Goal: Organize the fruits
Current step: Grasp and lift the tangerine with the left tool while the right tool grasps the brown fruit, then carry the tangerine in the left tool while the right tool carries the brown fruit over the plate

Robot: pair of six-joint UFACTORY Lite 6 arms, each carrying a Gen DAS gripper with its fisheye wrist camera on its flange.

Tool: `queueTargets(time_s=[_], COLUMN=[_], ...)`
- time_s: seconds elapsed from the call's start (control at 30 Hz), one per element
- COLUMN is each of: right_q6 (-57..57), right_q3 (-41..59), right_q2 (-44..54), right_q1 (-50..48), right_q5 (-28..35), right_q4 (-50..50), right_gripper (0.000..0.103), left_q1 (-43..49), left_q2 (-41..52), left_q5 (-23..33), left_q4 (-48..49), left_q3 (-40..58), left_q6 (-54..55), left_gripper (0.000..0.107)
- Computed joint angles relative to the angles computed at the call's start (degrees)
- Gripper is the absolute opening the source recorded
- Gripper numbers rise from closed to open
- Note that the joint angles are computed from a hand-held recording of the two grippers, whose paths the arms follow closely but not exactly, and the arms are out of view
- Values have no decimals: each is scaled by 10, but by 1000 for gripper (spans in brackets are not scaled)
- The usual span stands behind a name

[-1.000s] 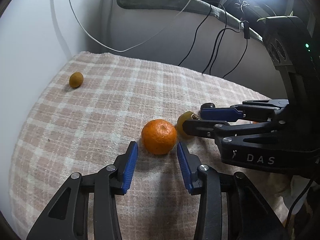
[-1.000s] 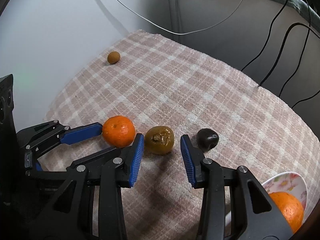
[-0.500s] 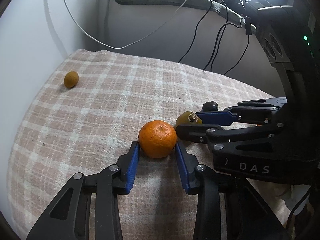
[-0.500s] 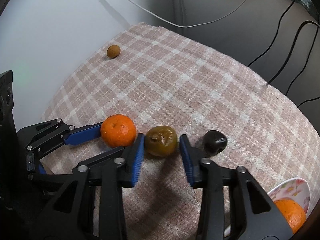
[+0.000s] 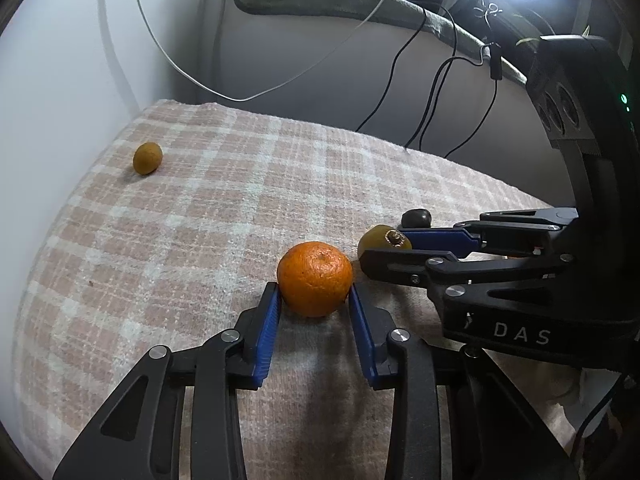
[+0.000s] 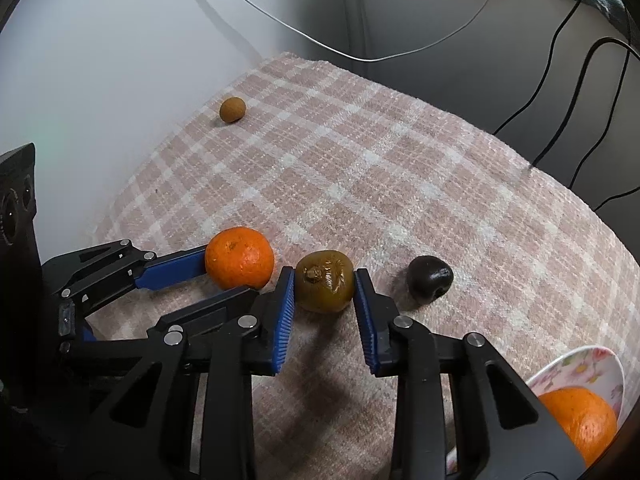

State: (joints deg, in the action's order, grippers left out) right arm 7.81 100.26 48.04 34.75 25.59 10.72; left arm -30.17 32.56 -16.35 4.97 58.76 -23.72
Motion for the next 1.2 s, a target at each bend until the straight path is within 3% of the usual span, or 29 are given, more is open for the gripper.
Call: queueTargets(time_s=[0.3, 0.63, 0.9, 1.2], right_q6=[4, 104, 173, 121], right_q3=[-107, -280, -424, -543], right_q2=[-97, -279, -441, -584], right_q1=[11, 17, -16, -97], right_q5=[-46, -91, -97, -86], right_q4=[0, -95, -165, -131], right_gripper=[30, 30, 30, 30], left_q1=[-17, -78, -136, -204], left_q2=[-72, -177, -190, -147], left_q5=[-37, -43, -39, -21], left_q4=[-32, -128, -150, -226], left_q3=[-79, -152, -143, -80], left_q6=[9, 78, 82, 149], left_gripper=[33, 33, 33, 33])
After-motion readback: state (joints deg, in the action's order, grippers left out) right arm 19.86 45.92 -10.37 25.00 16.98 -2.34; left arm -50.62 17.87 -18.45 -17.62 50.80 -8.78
